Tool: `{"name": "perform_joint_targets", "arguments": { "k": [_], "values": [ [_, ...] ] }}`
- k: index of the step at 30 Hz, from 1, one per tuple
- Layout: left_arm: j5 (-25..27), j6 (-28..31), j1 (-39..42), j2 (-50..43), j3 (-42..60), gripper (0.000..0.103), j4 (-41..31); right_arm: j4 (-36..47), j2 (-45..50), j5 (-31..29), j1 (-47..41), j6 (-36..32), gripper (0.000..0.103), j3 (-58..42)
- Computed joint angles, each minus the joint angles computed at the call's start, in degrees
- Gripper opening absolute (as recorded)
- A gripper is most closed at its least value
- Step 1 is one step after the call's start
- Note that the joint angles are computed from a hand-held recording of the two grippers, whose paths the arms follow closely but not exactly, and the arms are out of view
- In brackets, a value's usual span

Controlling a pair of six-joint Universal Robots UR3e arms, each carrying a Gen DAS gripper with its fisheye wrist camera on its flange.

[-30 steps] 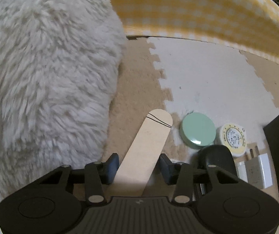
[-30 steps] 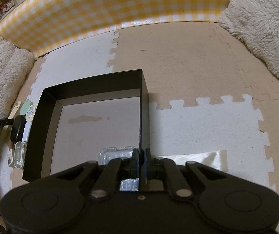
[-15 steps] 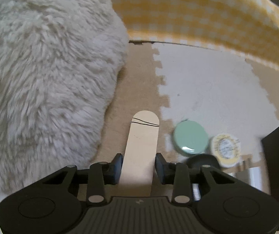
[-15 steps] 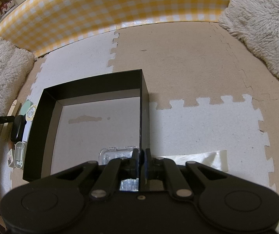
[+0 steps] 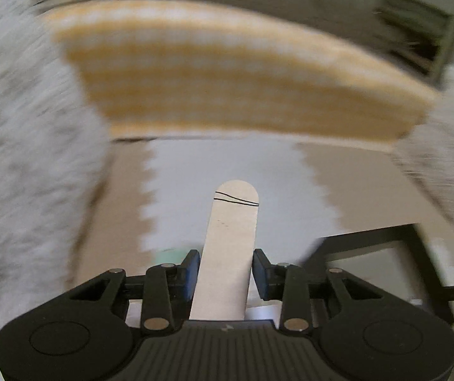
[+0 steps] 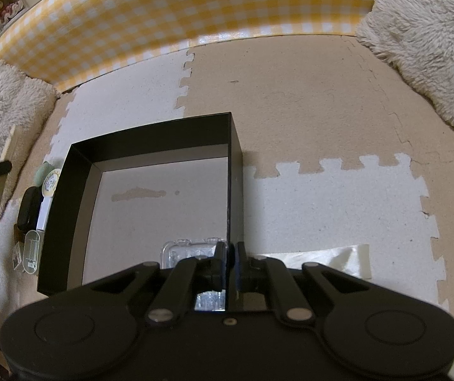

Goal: Organize rigid objects
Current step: 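Carry the wooden stick into the black box and release it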

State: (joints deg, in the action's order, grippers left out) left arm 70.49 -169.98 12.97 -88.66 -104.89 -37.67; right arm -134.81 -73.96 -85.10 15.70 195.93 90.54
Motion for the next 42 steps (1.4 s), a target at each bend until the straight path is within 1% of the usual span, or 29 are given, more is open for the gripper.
{"name": "perform_joint_targets", "arguments": {
  "k": [4,7,9,15,19,23,28,30,33,34,36,37,40,42],
  "values": [
    [-3.3,-1.2,-4.9,0.5,0.6,0.037,-0.6,0.1,0.0,-0.2,0.1,-0.2,0.006,0.0],
    [-3.6,-0.4,-9.0,-0.5,1.1,0.037,-1.0,0.3,0.1,-0.4,0.2,-0.3,0.006,-0.2],
    [-2.9,-1.5,-11.4,-1.7,1.3,0.037,-0.6,0.3,0.1,-0.5,0.3,-0.4,0.006,-0.3],
    [-1.5,-14.1,-16.8,-6.6,2.7,0.037,0.4,0.6,0.3,-0.7,0.3,-0.7,0.006,-0.6],
    [3.2,-21.9,-21.8,-10.0,3.5,0.037,3.6,0.7,0.3,-0.8,0.4,-0.7,0.006,-0.6],
    [7.0,-27.1,-24.8,-14.2,5.2,0.037,6.4,0.9,0.4,-1.0,0.5,-0.9,0.006,-0.9],
    [7.8,-36.4,-26.8,-18.0,6.3,0.037,7.9,1.0,0.5,-1.1,0.5,-0.8,0.006,-1.1],
    [8.4,-38.6,-27.7,-19.3,6.7,0.037,8.6,1.0,0.5,-1.1,0.5,-0.9,0.006,-1.1],
    [9.0,-40.6,-28.7,-20.5,7.3,0.038,8.4,1.0,0.5,-0.9,0.4,-0.8,0.006,-1.0],
    [9.2,-40.9,-28.9,-20.6,7.4,0.039,8.1,0.9,0.5,-0.8,0.4,-0.8,0.006,-1.1],
    [8.5,-40.7,-28.5,-20.7,8.5,0.046,5.1,0.9,0.5,-0.6,0.3,-0.8,0.006,-1.1],
    [8.2,-40.4,-28.4,-20.6,8.9,0.052,3.7,1.0,0.6,-0.6,0.2,-0.7,0.006,-1.2],
    [8.1,-38.7,-28.5,-20.5,9.9,0.053,0.7,1.1,0.5,-0.5,0.2,-0.8,0.006,-1.2],
    [6.8,-37.6,-28.3,-20.5,10.4,0.054,-1.1,1.0,0.5,-0.5,0.2,-0.7,0.006,-1.2]
  ]
}}
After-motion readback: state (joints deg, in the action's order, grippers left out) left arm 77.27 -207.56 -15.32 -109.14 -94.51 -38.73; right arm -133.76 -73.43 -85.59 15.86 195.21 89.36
